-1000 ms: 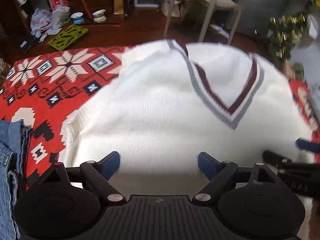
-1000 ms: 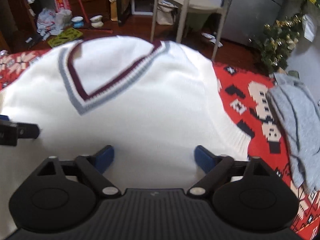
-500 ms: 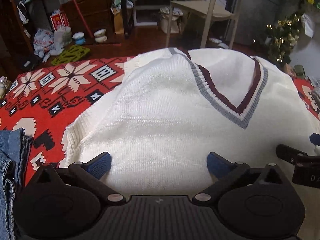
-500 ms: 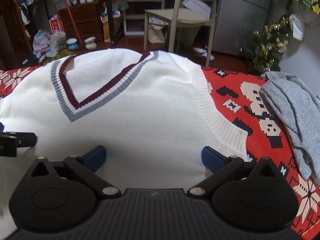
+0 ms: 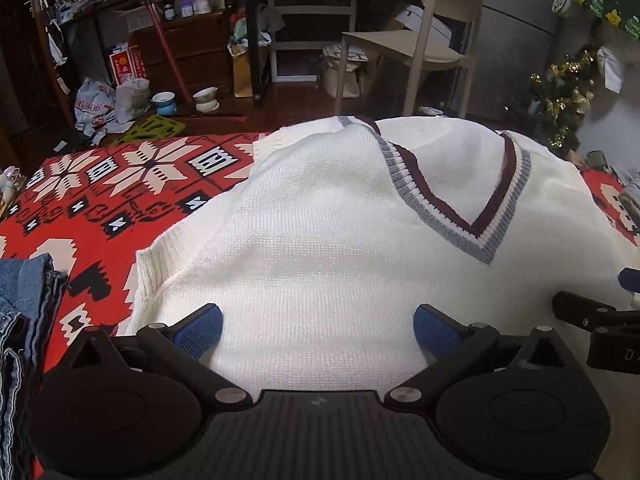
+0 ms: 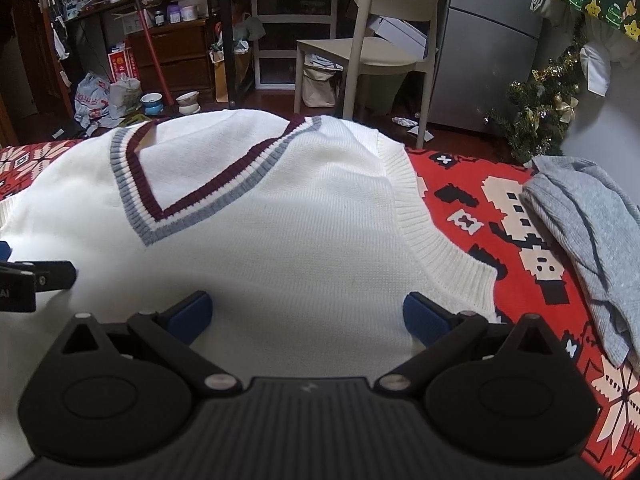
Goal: Fold clothes
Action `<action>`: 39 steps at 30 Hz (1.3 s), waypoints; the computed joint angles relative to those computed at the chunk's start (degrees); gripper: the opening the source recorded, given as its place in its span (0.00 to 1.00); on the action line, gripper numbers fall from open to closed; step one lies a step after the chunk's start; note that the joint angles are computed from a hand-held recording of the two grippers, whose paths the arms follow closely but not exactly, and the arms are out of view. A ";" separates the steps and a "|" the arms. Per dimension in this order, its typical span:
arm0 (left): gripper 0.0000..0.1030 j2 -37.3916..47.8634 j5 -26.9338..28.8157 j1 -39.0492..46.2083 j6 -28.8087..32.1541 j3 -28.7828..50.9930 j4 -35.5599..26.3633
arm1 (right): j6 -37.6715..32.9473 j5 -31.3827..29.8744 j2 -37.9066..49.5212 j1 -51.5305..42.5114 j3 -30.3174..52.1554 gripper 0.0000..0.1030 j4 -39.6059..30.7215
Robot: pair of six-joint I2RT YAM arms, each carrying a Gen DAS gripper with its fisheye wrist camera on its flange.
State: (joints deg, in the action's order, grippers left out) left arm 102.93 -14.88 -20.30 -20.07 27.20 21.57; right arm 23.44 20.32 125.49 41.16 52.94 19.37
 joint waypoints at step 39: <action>0.36 26.54 35.96 24.46 44.53 59.35 -43.02 | -34.49 -29.65 20.25 -25.82 56.34 0.36 -38.76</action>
State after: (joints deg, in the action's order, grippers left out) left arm 129.46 21.08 4.16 24.46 86.55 -21.44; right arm -11.05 -9.33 145.74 15.34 109.27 -19.38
